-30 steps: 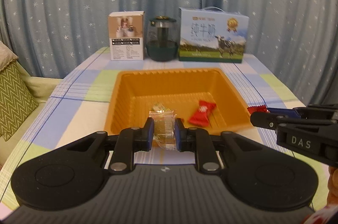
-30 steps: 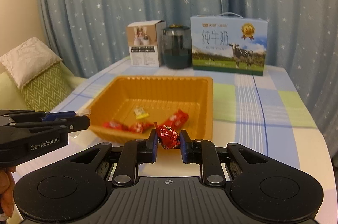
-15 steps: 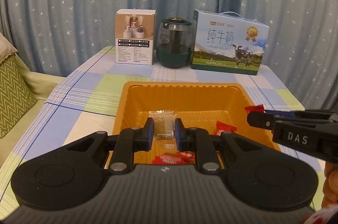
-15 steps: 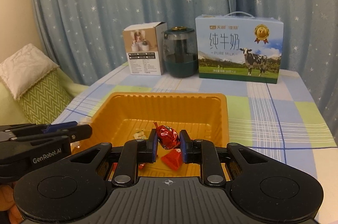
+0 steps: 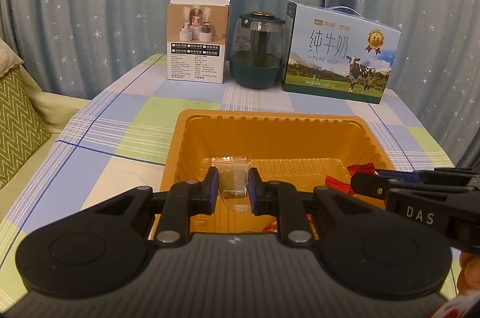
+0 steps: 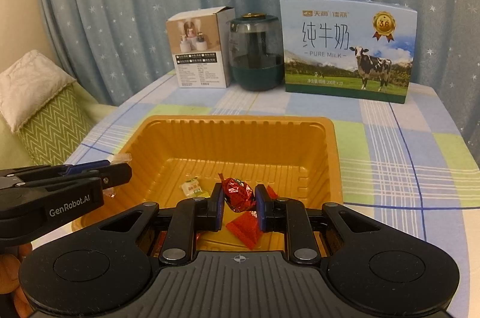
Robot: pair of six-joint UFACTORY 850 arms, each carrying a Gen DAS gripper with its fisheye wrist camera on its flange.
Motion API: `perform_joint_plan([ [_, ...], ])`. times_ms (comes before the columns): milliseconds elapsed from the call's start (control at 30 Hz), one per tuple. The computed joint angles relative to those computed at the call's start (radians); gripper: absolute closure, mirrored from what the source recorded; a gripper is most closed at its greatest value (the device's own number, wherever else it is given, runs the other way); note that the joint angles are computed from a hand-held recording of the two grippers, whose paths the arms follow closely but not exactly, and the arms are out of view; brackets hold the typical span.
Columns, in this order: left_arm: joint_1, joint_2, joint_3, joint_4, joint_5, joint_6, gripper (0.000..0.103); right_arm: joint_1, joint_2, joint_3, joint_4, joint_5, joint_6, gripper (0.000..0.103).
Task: Organize snacks
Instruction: 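Open both tools to drop the candies into the orange tray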
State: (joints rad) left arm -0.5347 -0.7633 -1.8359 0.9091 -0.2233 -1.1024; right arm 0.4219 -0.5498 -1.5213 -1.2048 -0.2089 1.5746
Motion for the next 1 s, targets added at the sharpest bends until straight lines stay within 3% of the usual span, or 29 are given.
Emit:
perform_joint_plan([
  [167, 0.006, -0.007, -0.008, -0.044, 0.022, 0.032, 0.083, 0.000, -0.005, -0.005, 0.033, -0.003, -0.034, 0.081],
  [233, 0.004, -0.007, -0.006, -0.017, 0.010, 0.008, 0.070, -0.001, -0.007, -0.007, 0.045, -0.005, -0.044, 0.081],
  [267, 0.004, -0.004, 0.001, 0.027, 0.011, -0.029, 0.069, 0.000, -0.007, -0.006, 0.047, -0.006, -0.043, 0.081],
  [833, 0.008, 0.013, 0.024, 0.128, -0.005, -0.123, 0.069, -0.002, -0.008, -0.004, 0.008, 0.004, -0.003, 0.081],
  [1000, 0.006, 0.019, 0.033, 0.205, -0.015, -0.205, 0.059, -0.004, -0.005, 0.005, -0.089, 0.029, 0.078, 0.077],
])
